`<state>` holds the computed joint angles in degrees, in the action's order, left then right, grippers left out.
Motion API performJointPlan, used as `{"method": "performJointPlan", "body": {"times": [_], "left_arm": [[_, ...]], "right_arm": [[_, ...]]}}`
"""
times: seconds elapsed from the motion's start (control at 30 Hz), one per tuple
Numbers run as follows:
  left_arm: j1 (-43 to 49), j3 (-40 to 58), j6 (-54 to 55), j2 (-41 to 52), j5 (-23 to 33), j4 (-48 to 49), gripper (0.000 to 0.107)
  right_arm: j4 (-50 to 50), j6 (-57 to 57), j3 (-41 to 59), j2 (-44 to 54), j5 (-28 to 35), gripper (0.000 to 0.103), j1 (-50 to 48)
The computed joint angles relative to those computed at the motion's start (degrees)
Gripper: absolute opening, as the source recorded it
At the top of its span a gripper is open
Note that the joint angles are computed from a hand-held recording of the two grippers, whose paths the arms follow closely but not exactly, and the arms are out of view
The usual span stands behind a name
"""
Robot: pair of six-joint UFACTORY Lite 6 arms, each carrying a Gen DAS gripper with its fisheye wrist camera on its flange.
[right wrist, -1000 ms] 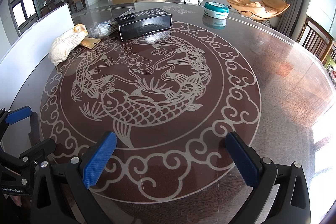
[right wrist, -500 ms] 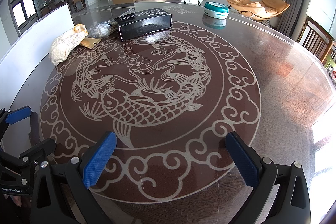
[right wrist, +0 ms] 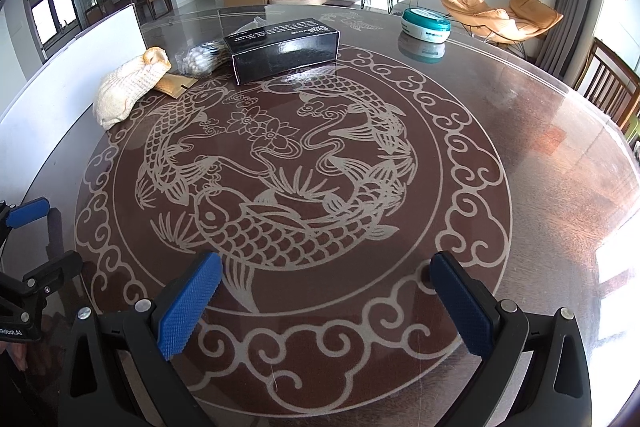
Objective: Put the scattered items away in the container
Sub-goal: 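Reach the open right gripper toward the black box and cotton swab packet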
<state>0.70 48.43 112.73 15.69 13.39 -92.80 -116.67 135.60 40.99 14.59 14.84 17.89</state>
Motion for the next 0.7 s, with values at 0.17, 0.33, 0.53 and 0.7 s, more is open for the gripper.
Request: {"method": "performJointPlan", "body": {"times": [0.17,0.33,0.53,0.7], "left_arm": [[-0.06,-0.06,0.10,-0.04,-0.04,-0.15,0.103],[-0.04,-0.10,0.06,-0.09,-0.03,-0.10,0.103],[-0.03,-0.12,-0.02,-0.13,-0.03,-0.02,0.103],[-0.04,-0.10,-0.02,-0.12,-0.04,-0.03,0.103]], "right_arm": [[-0.89,-1.65,5.22,4.09,-1.69,0.103,-1.64],[-0.18,-3.04,7.22,5.55,-2.31,0.103,-2.30],[0.40,-3.69,7.39,5.56,-2.44,0.103,-2.37],[0.47,-3.74,7.31,5.47,-2.44,0.103,-2.35]]}}
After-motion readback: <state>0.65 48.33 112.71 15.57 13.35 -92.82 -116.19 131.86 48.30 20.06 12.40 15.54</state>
